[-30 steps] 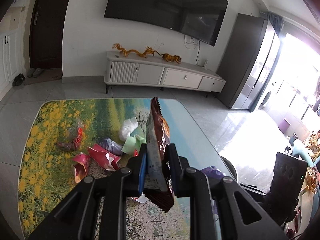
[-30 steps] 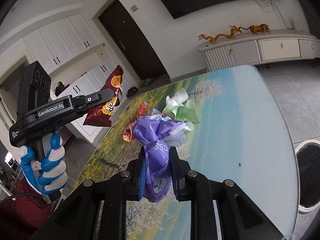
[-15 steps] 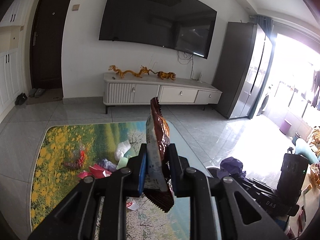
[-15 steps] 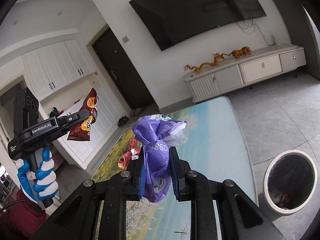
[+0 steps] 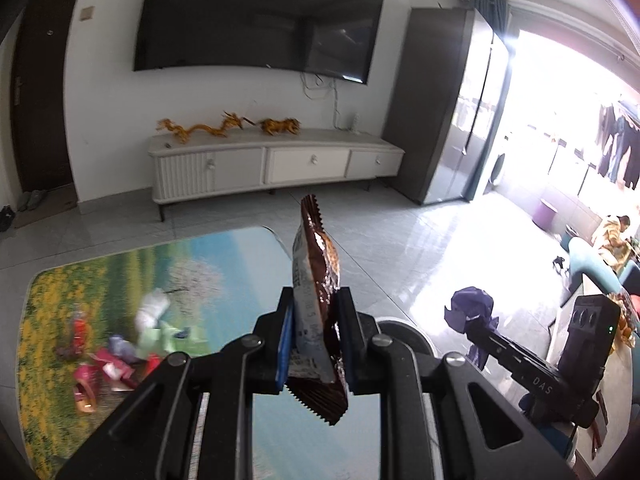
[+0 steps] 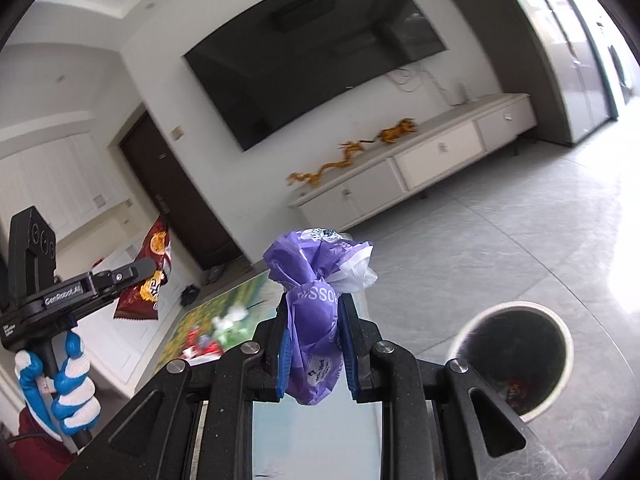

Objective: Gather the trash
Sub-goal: 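Carry both bags over the trash bin and open both tools to drop them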

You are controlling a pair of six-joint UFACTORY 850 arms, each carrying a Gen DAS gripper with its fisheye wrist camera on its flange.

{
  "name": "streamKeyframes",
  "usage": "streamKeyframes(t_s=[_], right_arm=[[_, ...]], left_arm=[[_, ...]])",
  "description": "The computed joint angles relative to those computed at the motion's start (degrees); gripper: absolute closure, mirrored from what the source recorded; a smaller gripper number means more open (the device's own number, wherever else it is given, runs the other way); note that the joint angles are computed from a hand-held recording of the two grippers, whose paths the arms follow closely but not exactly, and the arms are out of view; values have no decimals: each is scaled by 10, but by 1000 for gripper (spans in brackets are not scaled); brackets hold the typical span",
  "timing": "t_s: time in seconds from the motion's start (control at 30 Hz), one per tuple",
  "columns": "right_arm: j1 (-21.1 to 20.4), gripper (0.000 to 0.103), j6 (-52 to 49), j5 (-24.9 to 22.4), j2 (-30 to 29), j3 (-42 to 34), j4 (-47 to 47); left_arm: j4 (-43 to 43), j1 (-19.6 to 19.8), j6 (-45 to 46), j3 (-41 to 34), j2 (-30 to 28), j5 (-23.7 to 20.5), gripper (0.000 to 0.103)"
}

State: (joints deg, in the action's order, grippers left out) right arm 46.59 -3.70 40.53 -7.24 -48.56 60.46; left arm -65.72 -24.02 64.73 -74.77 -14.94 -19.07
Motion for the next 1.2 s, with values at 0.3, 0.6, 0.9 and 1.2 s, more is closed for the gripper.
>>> streamKeyframes(t_s=[0.3, 0.6, 0.9, 1.2], right_arm=[[-60, 81, 71, -25, 14, 66, 47], [-137, 80, 162, -83, -27, 82, -21], [-184, 62, 187, -144, -84, 59, -52], [-190, 55, 188, -161, -94, 61, -36]], left_arm=[[188, -83, -183, -129, -144, -50, 83], [310, -128, -345, -326, -324, -136, 83], [340, -145, -419, -519, -468, -231, 72], [321, -142, -429, -563, -501, -260, 57]])
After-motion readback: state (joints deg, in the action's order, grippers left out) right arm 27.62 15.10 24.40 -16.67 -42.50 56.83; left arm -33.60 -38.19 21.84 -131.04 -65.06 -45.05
